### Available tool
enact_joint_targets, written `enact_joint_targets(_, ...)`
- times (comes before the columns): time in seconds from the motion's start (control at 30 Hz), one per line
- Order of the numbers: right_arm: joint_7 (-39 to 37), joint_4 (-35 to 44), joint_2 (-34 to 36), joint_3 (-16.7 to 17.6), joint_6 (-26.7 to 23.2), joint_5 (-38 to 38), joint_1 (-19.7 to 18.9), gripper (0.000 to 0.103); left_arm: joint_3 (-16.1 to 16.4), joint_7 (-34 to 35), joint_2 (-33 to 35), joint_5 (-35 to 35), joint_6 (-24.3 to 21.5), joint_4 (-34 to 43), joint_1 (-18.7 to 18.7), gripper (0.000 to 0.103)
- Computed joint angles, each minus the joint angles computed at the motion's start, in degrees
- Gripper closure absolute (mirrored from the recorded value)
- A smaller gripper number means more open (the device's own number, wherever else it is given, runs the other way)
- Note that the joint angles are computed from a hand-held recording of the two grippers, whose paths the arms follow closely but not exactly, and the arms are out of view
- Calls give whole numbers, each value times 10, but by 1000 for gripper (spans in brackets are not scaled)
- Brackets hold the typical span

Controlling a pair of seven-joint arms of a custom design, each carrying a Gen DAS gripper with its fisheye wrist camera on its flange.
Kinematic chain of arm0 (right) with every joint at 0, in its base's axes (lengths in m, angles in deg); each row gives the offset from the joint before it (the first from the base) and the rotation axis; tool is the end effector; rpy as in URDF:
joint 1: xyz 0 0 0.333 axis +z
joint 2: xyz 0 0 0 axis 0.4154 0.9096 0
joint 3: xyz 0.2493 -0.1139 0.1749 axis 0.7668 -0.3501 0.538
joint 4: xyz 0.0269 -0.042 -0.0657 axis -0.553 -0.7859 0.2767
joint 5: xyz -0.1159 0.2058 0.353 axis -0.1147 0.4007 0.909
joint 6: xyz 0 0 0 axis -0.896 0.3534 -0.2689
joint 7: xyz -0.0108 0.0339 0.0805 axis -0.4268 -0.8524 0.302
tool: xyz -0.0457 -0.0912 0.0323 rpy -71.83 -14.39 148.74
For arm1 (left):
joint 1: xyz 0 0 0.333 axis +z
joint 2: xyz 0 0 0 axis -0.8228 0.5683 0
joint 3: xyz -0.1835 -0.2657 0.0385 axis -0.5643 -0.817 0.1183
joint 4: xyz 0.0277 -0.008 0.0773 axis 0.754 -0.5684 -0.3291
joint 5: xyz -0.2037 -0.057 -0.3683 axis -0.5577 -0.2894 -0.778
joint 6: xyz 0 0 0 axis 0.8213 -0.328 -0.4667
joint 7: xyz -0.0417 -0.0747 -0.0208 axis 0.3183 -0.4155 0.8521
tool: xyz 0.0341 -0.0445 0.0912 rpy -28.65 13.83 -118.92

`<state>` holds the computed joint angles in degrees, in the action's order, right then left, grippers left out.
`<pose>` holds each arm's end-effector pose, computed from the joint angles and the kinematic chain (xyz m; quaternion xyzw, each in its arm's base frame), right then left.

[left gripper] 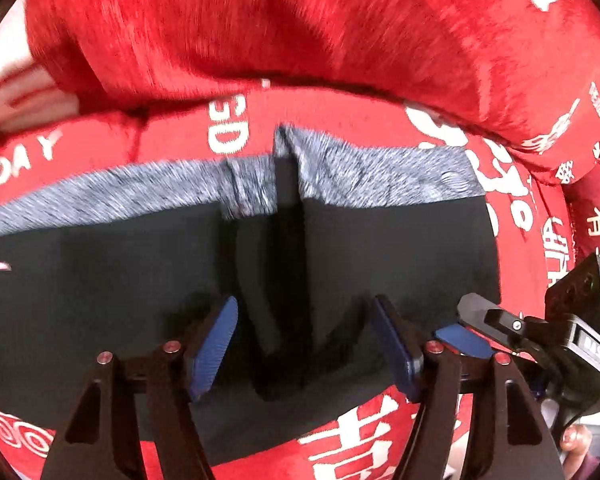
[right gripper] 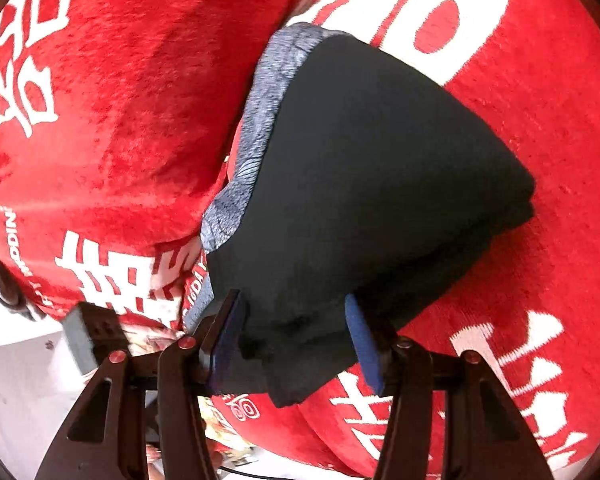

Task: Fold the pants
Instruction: 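Lift the trouser end with the right gripper and fold it toward the left gripper, then lay the folded end down with the right gripper and open it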

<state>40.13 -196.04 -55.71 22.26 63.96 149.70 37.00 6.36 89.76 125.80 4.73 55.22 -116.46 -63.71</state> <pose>0.5919 0.1360 0.4342 -0.3242 0.8415 0.1984 0.3839 0.7573 -0.2445 0.4630 0.5906 -0.7869 0.1275 0.1253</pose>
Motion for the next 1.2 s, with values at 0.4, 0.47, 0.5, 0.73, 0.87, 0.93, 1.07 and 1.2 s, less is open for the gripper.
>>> enact_joint_targets(0.4,2,-2,-18,-3,-38,-50,-3,98,4,15,-98,-10,55,-139,16,60)
enact_joint_targets(0.47,20,2,-4,-4,-42,-70,-2,97,14,-5,-95,9,50,-147,8,60)
enact_joint_targets(0.5,23,8,6,-4,-45,-77,-2,94,13,-10,-99,3,50,-152,13,59)
enact_joint_targets(0.73,-78,-18,-18,2,-58,78,-1,47,15,-6,-131,2,92,-186,29,22)
enact_joint_targets(0.87,-80,-11,0,3,-60,110,7,47,14,-21,-93,-2,44,-137,31,22)
enact_joint_targets(0.93,-90,-7,8,5,-47,130,8,46,9,-25,-78,-17,30,-125,35,22)
enact_joint_targets(1.07,-76,1,21,7,-24,136,9,73,3,-34,-73,-42,29,-130,41,22)
enact_joint_targets(1.2,-38,2,20,10,-24,97,6,91,7,-25,-101,-29,40,-158,38,22)
